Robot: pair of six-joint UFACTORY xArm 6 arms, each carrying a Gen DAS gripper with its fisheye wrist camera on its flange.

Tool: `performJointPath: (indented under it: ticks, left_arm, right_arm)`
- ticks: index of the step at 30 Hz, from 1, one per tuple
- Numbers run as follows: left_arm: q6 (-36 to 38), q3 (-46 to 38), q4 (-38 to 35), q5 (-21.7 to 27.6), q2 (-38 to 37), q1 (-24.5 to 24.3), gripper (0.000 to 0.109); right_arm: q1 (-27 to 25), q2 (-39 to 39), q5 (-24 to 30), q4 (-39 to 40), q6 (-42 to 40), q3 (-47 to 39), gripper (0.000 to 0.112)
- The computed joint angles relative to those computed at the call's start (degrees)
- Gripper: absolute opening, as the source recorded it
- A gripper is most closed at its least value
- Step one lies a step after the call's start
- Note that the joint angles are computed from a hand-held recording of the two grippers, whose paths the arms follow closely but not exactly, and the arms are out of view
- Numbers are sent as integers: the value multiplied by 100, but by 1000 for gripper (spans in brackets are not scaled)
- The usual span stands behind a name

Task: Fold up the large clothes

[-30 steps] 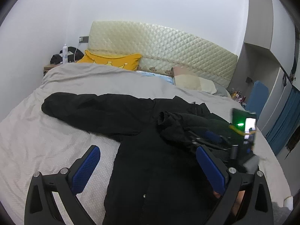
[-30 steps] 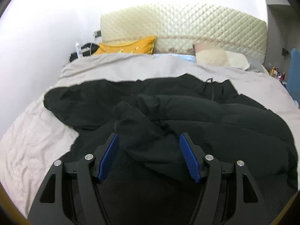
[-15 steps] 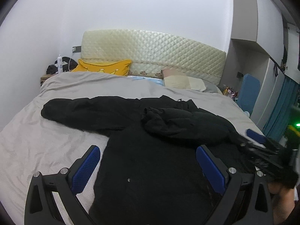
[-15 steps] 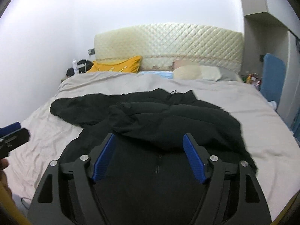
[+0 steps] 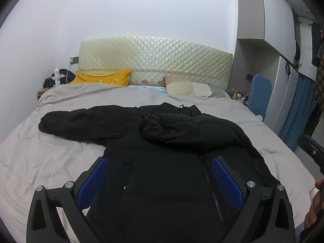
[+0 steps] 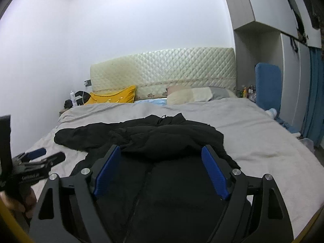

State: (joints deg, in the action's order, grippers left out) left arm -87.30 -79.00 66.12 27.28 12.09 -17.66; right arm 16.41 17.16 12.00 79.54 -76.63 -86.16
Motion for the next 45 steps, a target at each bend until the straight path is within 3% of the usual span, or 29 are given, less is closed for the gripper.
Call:
performJointPath:
  ticks: [5, 11, 16, 18, 25, 28, 34, 43, 45]
  left_arm:
    - [-240, -29, 314, -71, 57, -55, 103]
    - [-362, -197, 492, 24, 214, -101, 103]
    - [-227, -291, 259, -275, 367, 15, 103]
    - [-89, -359, 178, -261, 431, 26, 103]
    - [995, -675, -867, -484, 606, 301, 103]
    - [1967, -838, -1827, -629, 668, 500, 103]
    - [3720, -1554, -3410, -77, 873, 852, 103]
    - [5155, -2642, -4992, 710, 1206, 1824, 103]
    - [5218, -2863, -5048, 843, 1310, 2105, 103]
  right_arm:
    - [-85, -337, 22, 661, -686, 398, 84]
    - [-63, -300, -28, 893, -1067, 406, 86]
    - [-129, -269, 148, 1204, -1369, 445, 102]
    - [-133, -262, 148, 1290, -1492, 443, 103]
    - [-148, -250, 99, 1744, -1869, 435, 103]
    - [-146, -183, 50, 1674, -1741, 393, 103]
    - [-85, -7, -160, 1765, -1719, 215, 103]
    - [-91, 181, -301, 1619, -1365, 67, 103]
    - [-75, 277, -391, 1472, -1170, -12, 103]
